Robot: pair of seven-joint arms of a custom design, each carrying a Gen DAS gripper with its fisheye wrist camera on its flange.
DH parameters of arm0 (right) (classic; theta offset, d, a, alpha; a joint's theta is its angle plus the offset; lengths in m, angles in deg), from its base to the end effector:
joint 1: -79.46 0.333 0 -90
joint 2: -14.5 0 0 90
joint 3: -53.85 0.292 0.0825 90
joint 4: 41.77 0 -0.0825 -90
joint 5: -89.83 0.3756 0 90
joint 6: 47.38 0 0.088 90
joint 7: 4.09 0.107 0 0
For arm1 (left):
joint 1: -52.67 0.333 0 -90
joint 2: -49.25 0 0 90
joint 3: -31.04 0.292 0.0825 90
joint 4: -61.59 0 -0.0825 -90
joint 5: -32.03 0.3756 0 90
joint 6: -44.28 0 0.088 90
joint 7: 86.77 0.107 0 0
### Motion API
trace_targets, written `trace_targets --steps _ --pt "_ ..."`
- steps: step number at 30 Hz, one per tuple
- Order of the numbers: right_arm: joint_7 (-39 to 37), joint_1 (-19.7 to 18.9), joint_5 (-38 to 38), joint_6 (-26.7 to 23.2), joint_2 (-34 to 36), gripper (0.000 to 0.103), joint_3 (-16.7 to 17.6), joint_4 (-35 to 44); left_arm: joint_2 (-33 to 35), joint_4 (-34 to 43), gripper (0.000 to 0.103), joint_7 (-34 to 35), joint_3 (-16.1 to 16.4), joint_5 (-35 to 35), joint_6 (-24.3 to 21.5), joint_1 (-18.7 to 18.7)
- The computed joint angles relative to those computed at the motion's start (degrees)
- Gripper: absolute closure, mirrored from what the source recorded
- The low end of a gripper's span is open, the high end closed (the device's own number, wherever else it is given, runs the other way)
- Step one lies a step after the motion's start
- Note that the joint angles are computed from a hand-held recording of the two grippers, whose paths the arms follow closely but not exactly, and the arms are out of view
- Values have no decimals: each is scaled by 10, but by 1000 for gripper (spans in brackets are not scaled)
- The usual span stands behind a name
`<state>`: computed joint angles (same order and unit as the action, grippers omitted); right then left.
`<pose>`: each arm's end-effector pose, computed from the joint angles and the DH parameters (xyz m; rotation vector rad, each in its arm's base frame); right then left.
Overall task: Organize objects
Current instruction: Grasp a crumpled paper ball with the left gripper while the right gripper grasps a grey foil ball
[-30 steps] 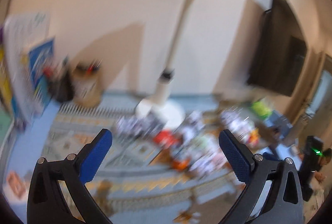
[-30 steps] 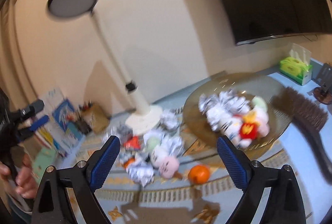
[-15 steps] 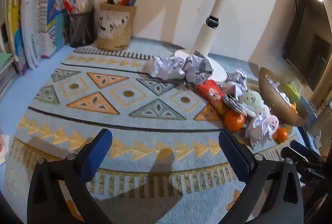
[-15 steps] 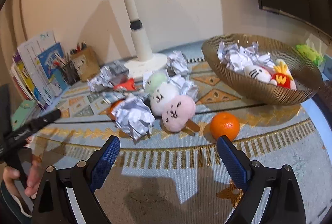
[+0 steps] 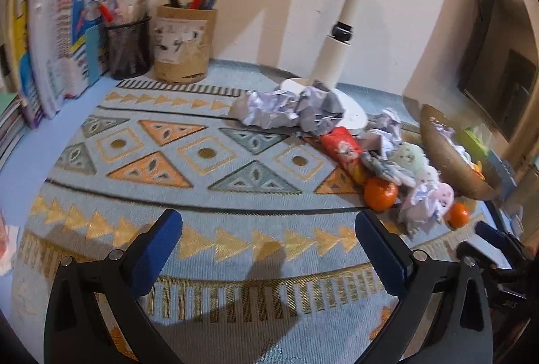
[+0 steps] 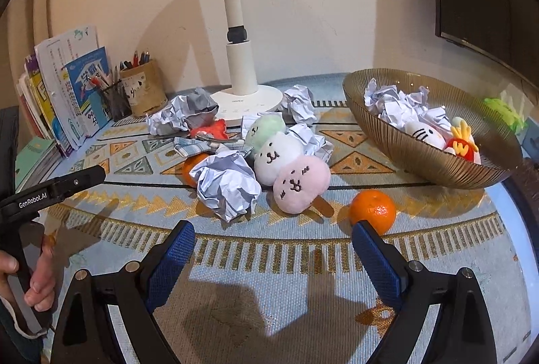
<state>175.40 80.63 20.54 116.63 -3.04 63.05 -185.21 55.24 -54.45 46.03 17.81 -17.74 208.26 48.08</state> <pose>0.4415 0.1341 0.4199 -1.4469 1.9374 -0.8620 0.5861 -0.1406 0.4489 -1.5773 2.1196 -1.1487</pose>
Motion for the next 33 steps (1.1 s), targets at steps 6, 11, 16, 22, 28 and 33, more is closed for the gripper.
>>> trace_targets --steps 6,11,16,22,28,33 --pt "-239 67 234 25 19 9 -66 16 44 99 1 35 3 93 -40 4" --pt "-404 100 399 11 92 9 -91 143 180 274 1 -26 18 252 -119 -8" --pt "-497 88 498 -39 226 22 -81 310 286 414 1 -62 3 322 -173 -4" --pt "-678 52 752 -82 377 23 -48 482 380 552 1 -70 -9 383 -239 -19" --pt "-724 42 840 -133 468 24 -41 595 407 595 37 -65 -21 385 -288 -16" --pt "-744 58 832 -127 466 45 -47 592 335 486 54 -36 -45 341 -240 16"
